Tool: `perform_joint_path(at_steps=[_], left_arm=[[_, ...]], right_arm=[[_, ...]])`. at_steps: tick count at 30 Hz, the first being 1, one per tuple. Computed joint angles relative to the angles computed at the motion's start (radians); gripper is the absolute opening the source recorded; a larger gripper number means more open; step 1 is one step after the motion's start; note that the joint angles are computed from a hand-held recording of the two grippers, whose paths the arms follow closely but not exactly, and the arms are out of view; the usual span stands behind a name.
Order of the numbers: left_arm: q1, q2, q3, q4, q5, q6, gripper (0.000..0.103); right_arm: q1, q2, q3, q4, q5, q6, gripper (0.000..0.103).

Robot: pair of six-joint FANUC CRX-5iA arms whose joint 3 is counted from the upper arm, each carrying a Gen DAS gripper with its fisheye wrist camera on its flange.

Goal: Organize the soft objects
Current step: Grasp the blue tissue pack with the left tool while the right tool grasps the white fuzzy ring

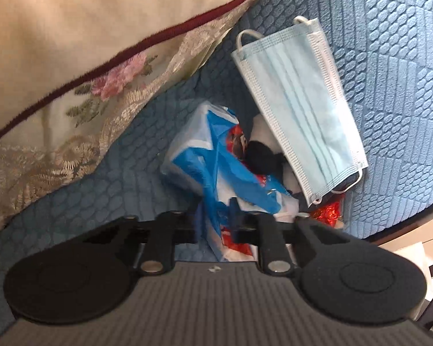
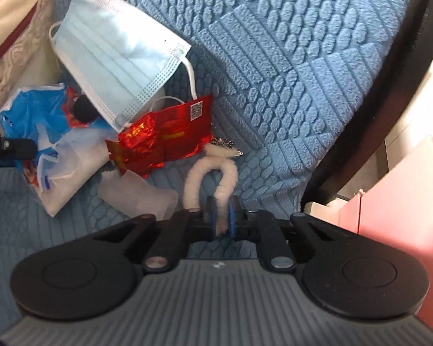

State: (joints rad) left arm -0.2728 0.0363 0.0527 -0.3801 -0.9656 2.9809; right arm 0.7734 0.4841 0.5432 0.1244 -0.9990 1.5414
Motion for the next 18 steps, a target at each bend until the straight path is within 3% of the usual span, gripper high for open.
perform_joint_path(at_steps=[3,9,13,18], left_arm=[[0.005,-0.026,-0.025,0.005,0.034,0.001,0.01],[-0.017,-0.055,-0.031,-0.03,0.026,0.013,0.009],[-0.054,-0.076,-0.019,-0.089,-0.012,0.034,0.008],[-0.134,-0.08,0.021,-0.198,-0.118,0.068,0.008]], right_arm=[[0.001,-0.021,-0.022,0.008,0.009,-0.026,0.011],[0.009,-0.1,-0.106,0.021,0.046,-0.074,0.011],[-0.008,-0.122,-0.101,-0.015,0.04,-0.068,0.009],[0.001,-0.186,-0.159,-0.04,0.04,-0.035,0.009]])
